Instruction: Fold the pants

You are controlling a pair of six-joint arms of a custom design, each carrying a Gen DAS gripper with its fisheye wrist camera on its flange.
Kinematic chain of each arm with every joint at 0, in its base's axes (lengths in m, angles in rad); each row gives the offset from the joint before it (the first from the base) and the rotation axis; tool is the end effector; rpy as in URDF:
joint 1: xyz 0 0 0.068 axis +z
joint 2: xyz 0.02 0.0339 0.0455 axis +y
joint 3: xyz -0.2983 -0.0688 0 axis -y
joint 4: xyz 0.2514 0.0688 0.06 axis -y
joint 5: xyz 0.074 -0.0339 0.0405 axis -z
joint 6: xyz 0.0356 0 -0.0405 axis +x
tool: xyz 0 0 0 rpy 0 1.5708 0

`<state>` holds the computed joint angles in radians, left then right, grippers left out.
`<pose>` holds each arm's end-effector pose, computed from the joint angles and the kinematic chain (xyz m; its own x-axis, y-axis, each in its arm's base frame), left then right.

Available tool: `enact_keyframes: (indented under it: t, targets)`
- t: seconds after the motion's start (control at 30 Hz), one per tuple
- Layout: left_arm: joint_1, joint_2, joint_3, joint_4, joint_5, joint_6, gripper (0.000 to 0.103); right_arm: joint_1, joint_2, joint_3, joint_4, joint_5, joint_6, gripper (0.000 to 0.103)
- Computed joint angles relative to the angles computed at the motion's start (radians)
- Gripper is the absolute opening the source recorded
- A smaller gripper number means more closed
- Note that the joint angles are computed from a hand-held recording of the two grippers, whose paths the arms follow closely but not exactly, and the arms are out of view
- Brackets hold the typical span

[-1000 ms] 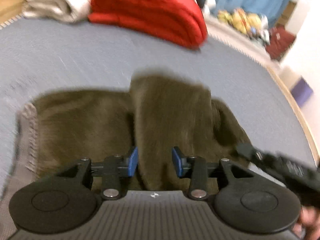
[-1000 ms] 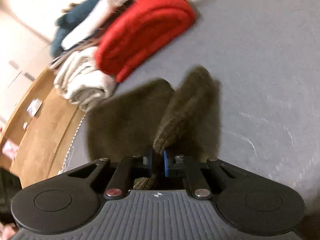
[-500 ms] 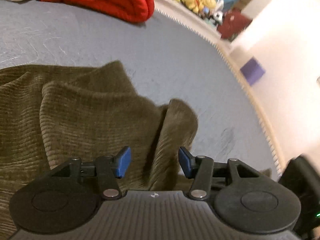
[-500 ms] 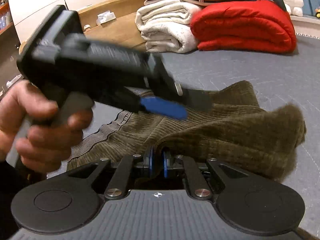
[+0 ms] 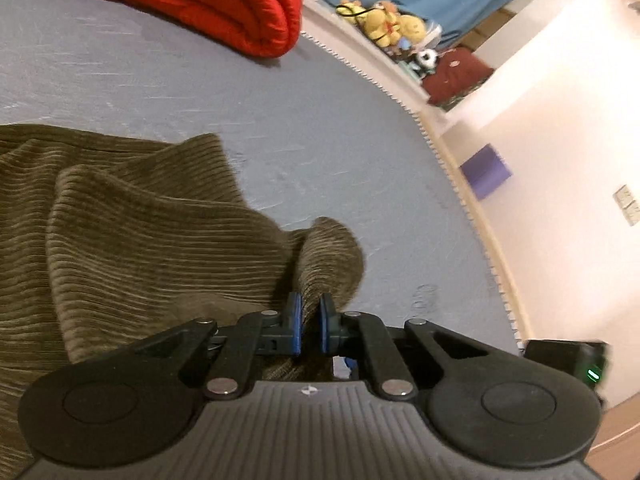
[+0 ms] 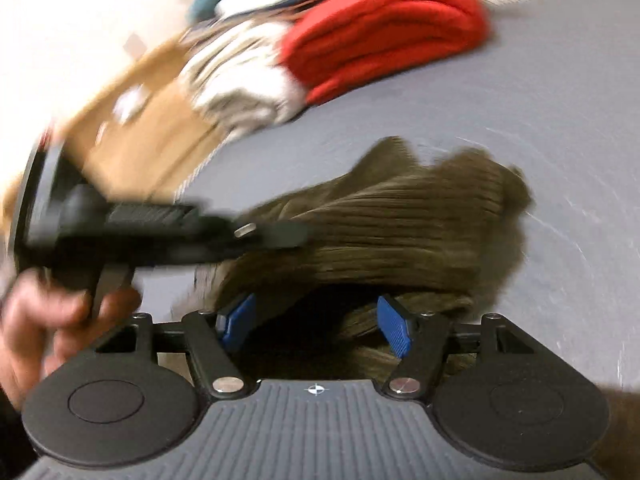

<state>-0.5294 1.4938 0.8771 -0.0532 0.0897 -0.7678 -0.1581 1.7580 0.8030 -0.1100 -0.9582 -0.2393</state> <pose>0.2769 -0.1657 0.2465 -0.7770 -0.3468 -0.5253 0.0333 0.8107 -0.5845 0.3161 -0.0209 0.1534 -0.7679 -0.0156 -0.6403 -0.4971 0.6449 0.5805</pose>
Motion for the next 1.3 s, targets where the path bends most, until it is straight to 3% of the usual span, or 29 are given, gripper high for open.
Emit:
enact_keyframes:
  t: [0.2, 0.43, 0.5, 0.53, 0.57, 0.7, 0.8, 0.93, 1.1, 1.17, 1.23, 1.27, 1.3]
  targets:
    - [-0.029, 0.024, 0.019, 0.017, 0.058, 0.051, 0.009, -0.112, 0.142, 0.029, 0.213, -0.163, 0.502, 0.077]
    - [-0.066, 0.048, 0.032, 0.015, 0.095, 0.139, 0.009, -0.062, 0.168, 0.023, 0.262, -0.096, 0.599, 0.076]
    - [-0.064, 0.051, 0.032, 0.014, 0.09, 0.136, 0.009, -0.055, 0.143, 0.014, 0.239, -0.039, 0.575, 0.046]
    - [-0.062, 0.053, 0.032, 0.015, 0.09, 0.136, 0.01, -0.042, 0.135, 0.007, 0.257, -0.013, 0.587, 0.04]
    - [-0.058, 0.051, 0.027, 0.026, 0.093, 0.128, 0.01, -0.03, 0.126, 0.002, 0.277, 0.008, 0.598, 0.024]
    - [-0.022, 0.001, -0.017, 0.093, 0.103, 0.086, 0.011, 0.011, -0.03, -0.041, 0.24, 0.199, 0.486, 0.012]
    - [0.012, -0.06, -0.057, 0.136, 0.073, 0.067, 0.011, 0.002, -0.151, -0.037, 0.157, 0.331, 0.436, 0.011]
    - [0.058, -0.116, -0.089, 0.138, 0.034, 0.057, 0.011, -0.164, -0.214, 0.035, 0.076, 0.326, 0.5, 0.011]
    - [0.117, -0.148, -0.097, 0.089, 0.061, 0.075, 0.012, -0.331, -0.113, 0.237, 0.024, 0.489, 0.53, 0.011]
    - [0.131, -0.156, -0.094, 0.076, 0.073, 0.077, 0.011, -0.381, -0.023, 0.328, 0.056, 0.604, 0.554, 0.011]
    - [0.138, -0.167, -0.101, 0.072, 0.08, 0.08, 0.011, -0.412, 0.098, 0.439, 0.071, 0.697, 0.554, 0.017]
    - [0.139, -0.171, -0.103, 0.069, 0.085, 0.083, 0.011, -0.427, 0.164, 0.501, 0.064, 0.717, 0.543, 0.027]
    - [0.142, -0.17, -0.102, 0.068, 0.088, 0.086, 0.011, -0.444, 0.228, 0.563, 0.048, 0.739, 0.521, 0.048]
